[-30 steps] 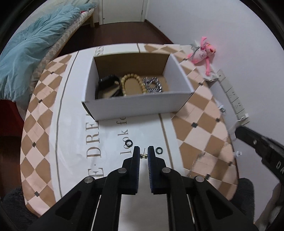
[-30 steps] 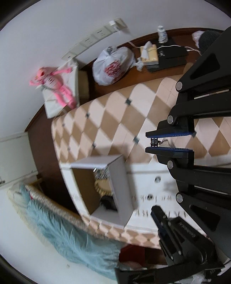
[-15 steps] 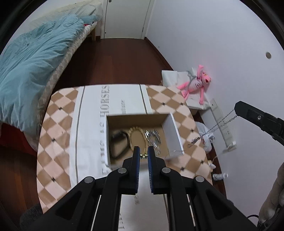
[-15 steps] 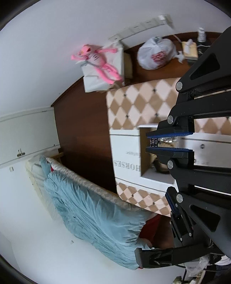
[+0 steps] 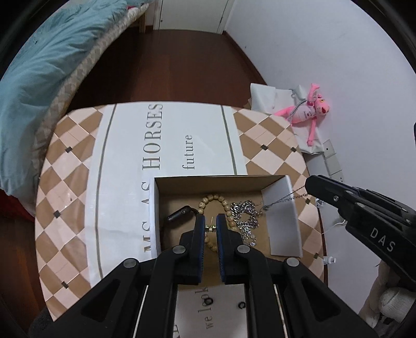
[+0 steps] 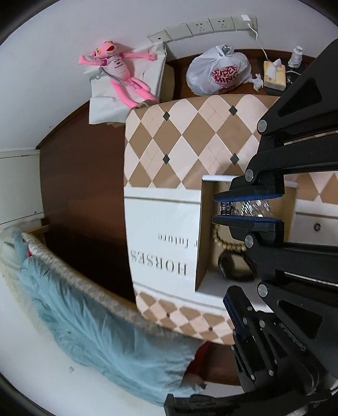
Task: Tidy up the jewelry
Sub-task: 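Carry the thin chain and earring into the white box and open both tools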
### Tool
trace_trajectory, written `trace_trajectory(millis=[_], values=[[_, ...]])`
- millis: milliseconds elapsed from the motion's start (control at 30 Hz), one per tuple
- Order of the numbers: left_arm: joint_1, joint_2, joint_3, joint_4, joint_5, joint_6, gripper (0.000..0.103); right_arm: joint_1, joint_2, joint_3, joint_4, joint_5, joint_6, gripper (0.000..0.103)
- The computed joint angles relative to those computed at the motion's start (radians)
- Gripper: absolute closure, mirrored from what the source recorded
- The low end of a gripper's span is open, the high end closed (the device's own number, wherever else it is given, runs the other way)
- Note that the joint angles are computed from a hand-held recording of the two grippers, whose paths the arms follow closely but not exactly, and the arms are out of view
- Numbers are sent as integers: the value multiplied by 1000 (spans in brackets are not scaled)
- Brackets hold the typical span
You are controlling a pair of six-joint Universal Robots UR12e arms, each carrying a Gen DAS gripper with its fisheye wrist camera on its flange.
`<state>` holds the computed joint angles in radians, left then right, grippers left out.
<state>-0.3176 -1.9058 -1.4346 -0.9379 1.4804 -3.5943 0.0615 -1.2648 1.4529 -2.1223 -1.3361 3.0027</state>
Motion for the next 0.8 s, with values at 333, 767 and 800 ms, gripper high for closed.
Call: trace_trajectory(millis=[333,767,800], values=[[28,-49,61,-67,-86,-54,95,-10,65,-72,103,-2,20,92],[-6,-12,36,-74,162,-39,16,-13,19,-14,55,-5,5,51],[-9,-8,29,-70,173,-39,12,-11,12,-5,46,-21,8,42]])
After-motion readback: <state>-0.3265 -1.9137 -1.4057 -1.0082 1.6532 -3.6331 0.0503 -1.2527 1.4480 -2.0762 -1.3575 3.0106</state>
